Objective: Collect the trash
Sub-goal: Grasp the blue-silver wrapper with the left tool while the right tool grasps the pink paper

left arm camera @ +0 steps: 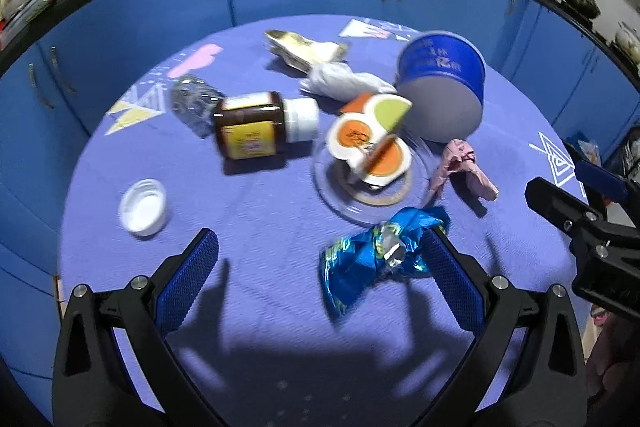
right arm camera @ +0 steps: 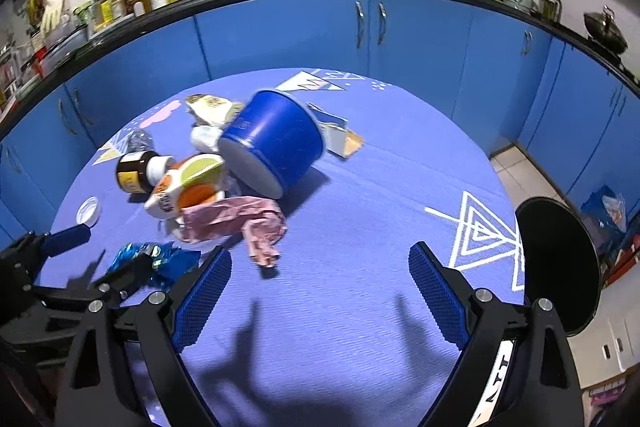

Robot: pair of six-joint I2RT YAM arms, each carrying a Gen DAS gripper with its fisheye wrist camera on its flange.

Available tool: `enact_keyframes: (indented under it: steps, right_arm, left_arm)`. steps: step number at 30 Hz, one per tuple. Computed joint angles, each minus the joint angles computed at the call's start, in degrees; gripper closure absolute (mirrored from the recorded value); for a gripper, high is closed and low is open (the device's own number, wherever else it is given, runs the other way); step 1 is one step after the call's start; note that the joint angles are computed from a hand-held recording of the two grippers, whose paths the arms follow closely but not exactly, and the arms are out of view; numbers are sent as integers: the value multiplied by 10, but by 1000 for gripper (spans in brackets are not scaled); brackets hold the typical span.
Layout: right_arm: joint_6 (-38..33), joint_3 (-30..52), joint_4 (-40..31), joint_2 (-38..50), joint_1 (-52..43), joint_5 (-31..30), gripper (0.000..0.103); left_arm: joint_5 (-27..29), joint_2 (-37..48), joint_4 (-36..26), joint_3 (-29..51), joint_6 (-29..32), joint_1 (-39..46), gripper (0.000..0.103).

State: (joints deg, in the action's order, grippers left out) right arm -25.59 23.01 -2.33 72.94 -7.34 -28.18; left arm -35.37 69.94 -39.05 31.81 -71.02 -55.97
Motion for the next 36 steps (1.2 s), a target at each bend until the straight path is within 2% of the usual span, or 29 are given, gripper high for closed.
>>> enact_keyframes:
  steps: [5,10,15,20,21,24,25,26,28,30,36]
  right_arm:
    - [-3,23,6,41,-23,-10,15]
    - [-9,40,6,65,-45,-23,15]
    - [-14,52,-1,78,-63,-37,15]
    - [-23,52,-5,79,-73,-46,15]
    - [-25,52,-6,79,-74,-47,15]
    - [-24,55,-10,83,-74,-47,15]
    - [-23,56,-10,83,-73,-47,15]
    - [-22,55,-10,82,-71,-47,15]
    - [-19,51,-10,76,-65,-46,15]
    - [-17,46,-14,70,-51,-45,15]
    - [-11,24,-6,48,16,-33,15]
  left_arm:
    - [20,51,51,19,51,22,3]
    - [21,91,65,44,67,16,3]
    - [15,91,68,52,66,7,3]
    - [56,116,114,47,97,41,4]
    - [65,113,129,40,103,45,7]
    - [51,116,131,41,104,42,31]
    - [42,116,128,41,103,38,52]
    - [40,111,129,39,106,37,66]
    - [43,89,132,26,107,38,67]
    - [27,78,108,26,91,29,70]
    - [-36,8,-7,16,7,3,70]
